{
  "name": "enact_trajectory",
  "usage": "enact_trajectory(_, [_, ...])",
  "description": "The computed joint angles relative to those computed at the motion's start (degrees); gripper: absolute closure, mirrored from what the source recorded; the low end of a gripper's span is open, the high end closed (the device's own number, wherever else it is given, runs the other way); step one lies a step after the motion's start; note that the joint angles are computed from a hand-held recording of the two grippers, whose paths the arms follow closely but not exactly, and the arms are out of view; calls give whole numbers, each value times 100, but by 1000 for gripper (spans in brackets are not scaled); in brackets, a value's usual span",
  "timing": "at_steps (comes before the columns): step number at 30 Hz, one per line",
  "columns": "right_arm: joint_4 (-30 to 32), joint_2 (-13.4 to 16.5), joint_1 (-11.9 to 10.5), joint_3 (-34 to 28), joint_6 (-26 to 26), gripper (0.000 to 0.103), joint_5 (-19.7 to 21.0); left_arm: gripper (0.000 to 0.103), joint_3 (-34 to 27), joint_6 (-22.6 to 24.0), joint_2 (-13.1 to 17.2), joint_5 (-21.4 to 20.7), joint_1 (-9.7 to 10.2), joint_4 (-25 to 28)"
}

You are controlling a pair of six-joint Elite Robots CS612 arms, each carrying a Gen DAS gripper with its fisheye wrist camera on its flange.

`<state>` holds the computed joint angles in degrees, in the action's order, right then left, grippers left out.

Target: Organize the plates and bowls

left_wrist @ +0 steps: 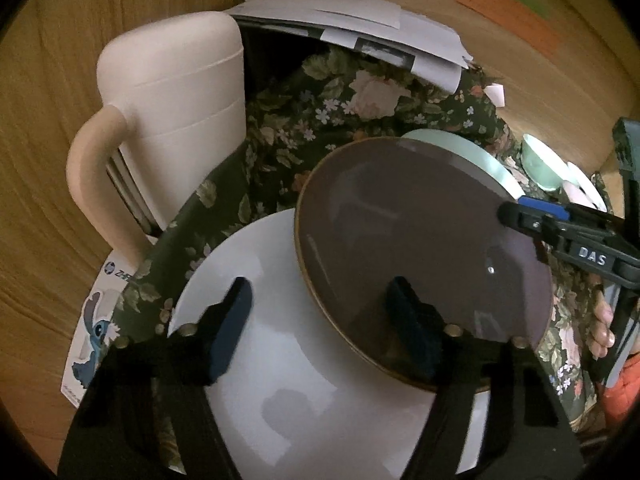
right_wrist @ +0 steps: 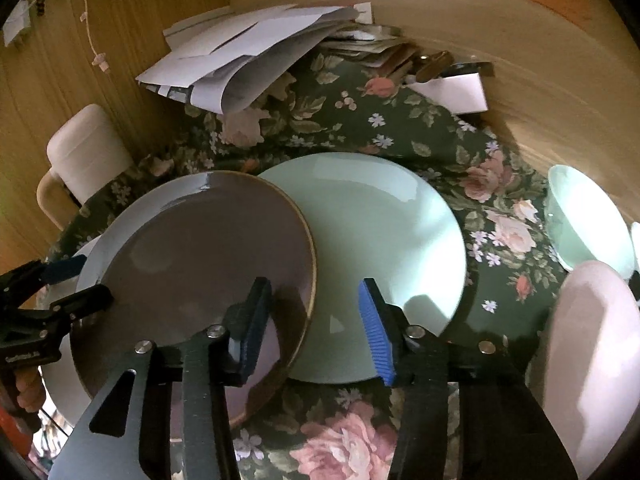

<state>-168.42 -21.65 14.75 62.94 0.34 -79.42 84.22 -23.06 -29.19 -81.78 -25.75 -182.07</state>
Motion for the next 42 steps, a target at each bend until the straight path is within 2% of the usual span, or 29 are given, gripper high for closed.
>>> enact_trajectory(15, [391,185,-18,-389,-54,68,502,58,-111,38,29,-543,65,88])
enact_trajectory(25, [339,165,-37,-314,73,69,627,59,-105,23,-17,-317,-1,145])
enact_trajectory(31, [-92,39,-24,-8,62,69,517,59,-134,-207,-6,-465,25,199])
enact_trajectory(35, [-153,-27,-37,132,150,69,508,59,-86,-161,-17,-446,-8,39])
enact_trajectory(42, [-297,-106,-89,378,439,71,510,59,-89,-71,-5,-643,-27,-33])
